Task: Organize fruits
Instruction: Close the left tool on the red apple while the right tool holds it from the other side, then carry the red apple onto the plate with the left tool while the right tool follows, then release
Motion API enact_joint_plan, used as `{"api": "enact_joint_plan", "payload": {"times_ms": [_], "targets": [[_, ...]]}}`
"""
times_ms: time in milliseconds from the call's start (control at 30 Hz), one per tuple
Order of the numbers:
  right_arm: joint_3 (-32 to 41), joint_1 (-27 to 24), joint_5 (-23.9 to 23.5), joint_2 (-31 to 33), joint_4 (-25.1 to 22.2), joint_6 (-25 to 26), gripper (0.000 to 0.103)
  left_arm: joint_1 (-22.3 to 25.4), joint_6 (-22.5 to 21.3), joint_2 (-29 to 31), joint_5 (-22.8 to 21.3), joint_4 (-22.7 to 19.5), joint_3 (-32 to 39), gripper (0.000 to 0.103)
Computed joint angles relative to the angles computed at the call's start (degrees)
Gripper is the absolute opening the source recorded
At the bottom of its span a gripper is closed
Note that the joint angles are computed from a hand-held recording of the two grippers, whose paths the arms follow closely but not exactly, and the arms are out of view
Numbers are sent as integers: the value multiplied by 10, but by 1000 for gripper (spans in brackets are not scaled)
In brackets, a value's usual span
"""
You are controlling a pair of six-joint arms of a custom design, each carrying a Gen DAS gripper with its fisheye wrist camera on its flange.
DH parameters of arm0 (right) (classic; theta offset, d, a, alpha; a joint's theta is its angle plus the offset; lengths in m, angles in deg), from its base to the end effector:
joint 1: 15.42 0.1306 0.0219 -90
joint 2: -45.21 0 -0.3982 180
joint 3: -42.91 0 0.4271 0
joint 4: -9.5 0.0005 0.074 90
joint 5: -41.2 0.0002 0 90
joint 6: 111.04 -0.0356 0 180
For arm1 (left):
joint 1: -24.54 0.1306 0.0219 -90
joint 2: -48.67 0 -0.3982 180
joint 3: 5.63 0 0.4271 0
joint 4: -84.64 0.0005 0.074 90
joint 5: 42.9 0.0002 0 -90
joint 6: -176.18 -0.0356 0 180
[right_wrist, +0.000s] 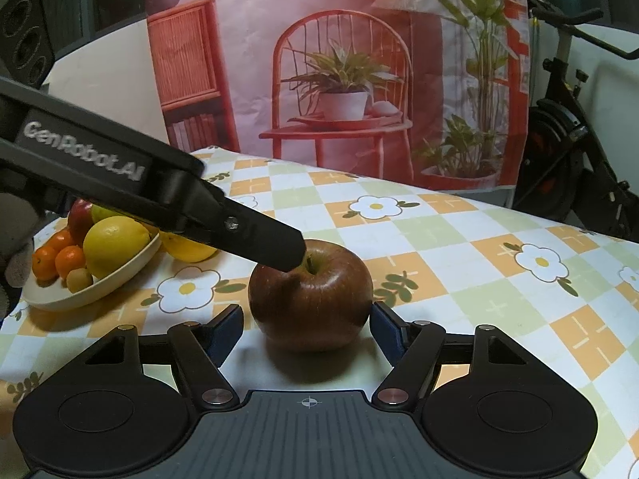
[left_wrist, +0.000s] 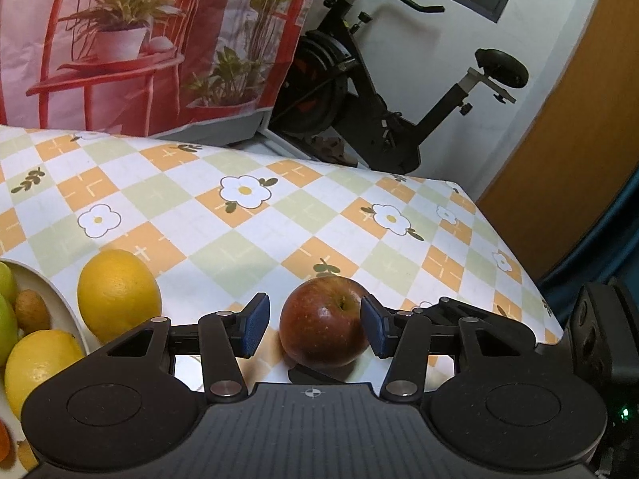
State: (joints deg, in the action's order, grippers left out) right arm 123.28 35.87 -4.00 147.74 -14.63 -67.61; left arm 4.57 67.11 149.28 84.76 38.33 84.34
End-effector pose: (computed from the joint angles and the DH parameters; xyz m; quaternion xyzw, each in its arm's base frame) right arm 0.3779 0.4306 0.2863 0.1064 0.8632 0.0271 0.4928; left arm 0.5286 -0.2158 0.3574 0.3897 0.8246 -0.3115 0.2668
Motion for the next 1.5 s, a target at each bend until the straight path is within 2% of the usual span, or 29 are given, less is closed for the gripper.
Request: {"api": "enact_joint_plan", "payload": {"times_ms": [233, 333, 400, 567, 733, 933, 1133, 1267, 1500], "targets": [[3, -2, -6, 2, -6, -4, 67, -3, 22, 22, 9, -19, 23, 51], [3, -2, -7, 2, -7, -4, 67, -6, 17, 29, 6, -30, 28, 42], [4, -3, -7, 2, -9, -5, 66, -6, 14, 29, 12, -29, 26, 39], [1, -1, -3, 0, -6, -16, 62, -6, -1, 23, 11, -28, 19, 39], [-8, 1, -11, -5, 11, -23, 61, -6, -23, 16, 4, -37, 16, 39], [13, 13, -17, 3, 8, -26, 61, 16, -53, -2, 12, -58, 10, 39], [75, 20, -33, 31, -7, 26, 61, 60, -65, -7, 39, -98, 26, 39], [133, 21, -52, 61, -8, 70, 61, 97, -91, -9, 49, -131, 46, 39], [245, 21, -111, 129, -7, 127, 61, 160, -123, -8, 52, -175, 71, 39]]}}
